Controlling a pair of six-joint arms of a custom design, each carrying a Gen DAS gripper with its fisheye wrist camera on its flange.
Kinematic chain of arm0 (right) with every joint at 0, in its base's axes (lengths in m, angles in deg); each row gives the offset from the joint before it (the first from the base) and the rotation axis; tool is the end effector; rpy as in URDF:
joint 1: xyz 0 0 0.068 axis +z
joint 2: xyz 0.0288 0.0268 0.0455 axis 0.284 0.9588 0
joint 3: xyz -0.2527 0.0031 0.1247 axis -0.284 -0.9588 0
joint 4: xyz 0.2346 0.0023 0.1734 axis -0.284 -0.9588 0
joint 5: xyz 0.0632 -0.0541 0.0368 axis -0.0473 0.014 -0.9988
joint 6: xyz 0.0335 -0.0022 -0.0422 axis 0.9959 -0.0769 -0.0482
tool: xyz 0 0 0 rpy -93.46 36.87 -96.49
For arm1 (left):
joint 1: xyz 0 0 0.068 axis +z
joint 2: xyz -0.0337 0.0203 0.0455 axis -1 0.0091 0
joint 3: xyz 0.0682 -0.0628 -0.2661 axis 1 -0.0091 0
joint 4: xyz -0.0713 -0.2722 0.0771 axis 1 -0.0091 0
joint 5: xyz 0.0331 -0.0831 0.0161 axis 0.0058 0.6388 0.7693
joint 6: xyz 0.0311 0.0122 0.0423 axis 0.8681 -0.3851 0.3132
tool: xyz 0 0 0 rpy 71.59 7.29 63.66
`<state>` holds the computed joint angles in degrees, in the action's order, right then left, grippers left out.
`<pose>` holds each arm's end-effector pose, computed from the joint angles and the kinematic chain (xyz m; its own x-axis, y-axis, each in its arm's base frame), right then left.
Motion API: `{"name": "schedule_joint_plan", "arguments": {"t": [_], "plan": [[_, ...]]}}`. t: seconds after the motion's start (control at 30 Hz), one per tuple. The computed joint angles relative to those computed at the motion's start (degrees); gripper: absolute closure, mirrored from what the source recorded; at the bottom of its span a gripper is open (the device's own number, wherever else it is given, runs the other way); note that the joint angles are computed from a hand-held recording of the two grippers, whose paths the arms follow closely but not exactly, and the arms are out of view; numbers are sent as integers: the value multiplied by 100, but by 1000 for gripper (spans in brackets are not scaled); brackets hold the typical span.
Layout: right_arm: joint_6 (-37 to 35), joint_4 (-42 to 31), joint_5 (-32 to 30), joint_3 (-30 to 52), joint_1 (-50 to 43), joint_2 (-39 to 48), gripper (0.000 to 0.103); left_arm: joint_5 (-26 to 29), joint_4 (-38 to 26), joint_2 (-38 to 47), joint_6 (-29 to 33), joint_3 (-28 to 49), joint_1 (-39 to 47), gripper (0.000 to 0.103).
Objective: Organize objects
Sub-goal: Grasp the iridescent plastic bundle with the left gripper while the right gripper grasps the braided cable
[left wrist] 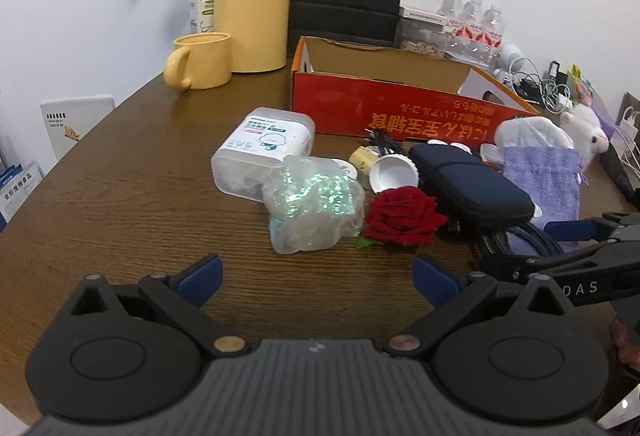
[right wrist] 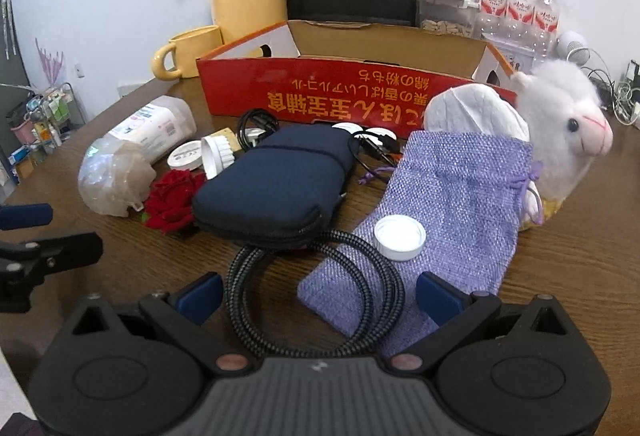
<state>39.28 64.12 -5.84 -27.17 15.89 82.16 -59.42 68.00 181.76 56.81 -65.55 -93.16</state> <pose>0.2720 0.0080 0.0221 -0.6716 -0.2294 -0.7045 -0.3742 0.9257 0.0554 0.2090 -0.0141 0.0271 -0.6329 -0.0461 -0.7729 0.0259 0.9964 -0.0807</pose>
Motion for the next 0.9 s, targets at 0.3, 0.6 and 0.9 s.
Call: {"name": "schedule_joint_plan", "arguments": {"t": [0.3,0.6,0.9], "plan": [[-330,364,-185,-127,-86,55,15,47,37,158,-28,138,147,0],[-561,667,-519,-668,-384,-417,17,154,-226,194,-331,544,266,0],[-765,896,-683,-1099,-700,-729,18,573,-401,735,-826,1141,462,14]]}}
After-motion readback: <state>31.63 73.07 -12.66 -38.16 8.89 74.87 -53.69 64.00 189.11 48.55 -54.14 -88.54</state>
